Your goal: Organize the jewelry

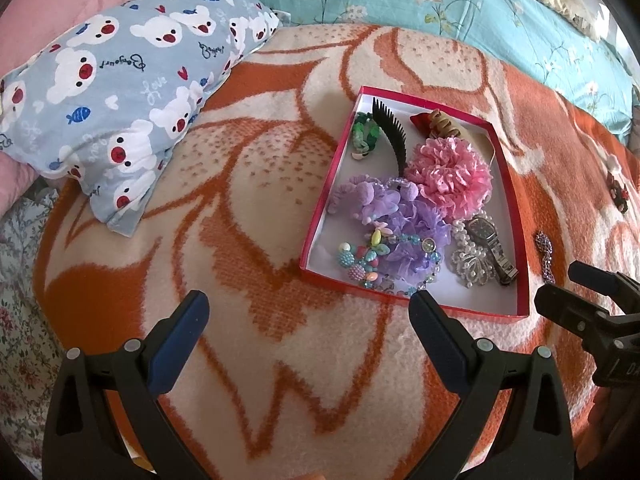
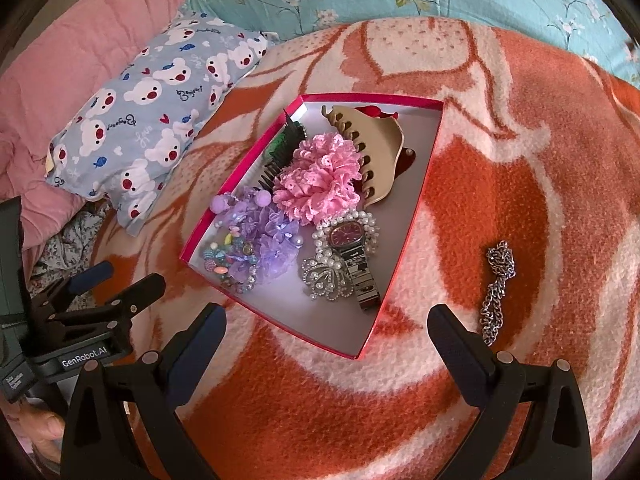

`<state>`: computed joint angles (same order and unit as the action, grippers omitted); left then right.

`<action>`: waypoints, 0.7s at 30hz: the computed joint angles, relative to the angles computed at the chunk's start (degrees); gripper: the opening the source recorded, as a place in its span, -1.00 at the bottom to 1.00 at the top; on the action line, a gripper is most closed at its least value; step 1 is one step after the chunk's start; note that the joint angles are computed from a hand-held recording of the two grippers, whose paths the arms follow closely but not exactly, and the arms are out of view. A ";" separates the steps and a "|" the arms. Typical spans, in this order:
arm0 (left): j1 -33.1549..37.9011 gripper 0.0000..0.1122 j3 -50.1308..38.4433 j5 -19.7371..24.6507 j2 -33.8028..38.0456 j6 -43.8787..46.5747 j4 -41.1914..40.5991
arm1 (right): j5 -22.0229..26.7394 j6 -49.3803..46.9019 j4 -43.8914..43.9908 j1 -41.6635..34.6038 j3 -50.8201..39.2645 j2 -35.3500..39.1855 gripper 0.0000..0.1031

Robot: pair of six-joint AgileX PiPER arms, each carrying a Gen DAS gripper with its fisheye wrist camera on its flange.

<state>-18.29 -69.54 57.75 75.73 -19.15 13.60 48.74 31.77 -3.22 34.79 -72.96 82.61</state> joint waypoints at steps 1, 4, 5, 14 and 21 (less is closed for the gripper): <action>-0.04 0.80 -0.06 0.06 0.03 -0.09 0.03 | -0.05 -0.03 -0.07 0.03 0.00 0.00 0.97; -0.17 0.80 0.06 -0.15 0.06 -0.34 0.28 | -0.20 0.05 0.04 0.01 0.03 0.01 0.97; -0.19 0.80 0.09 -0.13 0.05 -0.39 0.33 | -0.28 -0.02 0.17 -0.01 0.06 -0.02 0.97; -0.16 0.80 0.15 -0.39 0.03 -0.41 0.47 | -0.36 -0.46 0.37 0.10 -0.52 0.22 0.97; -0.35 0.80 0.10 -0.34 0.00 -0.68 0.62 | -0.76 -1.07 0.55 -0.11 -0.57 0.03 0.97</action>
<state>-18.64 -69.45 57.41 75.73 -19.84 14.22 47.98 30.71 -2.68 34.68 -73.53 82.64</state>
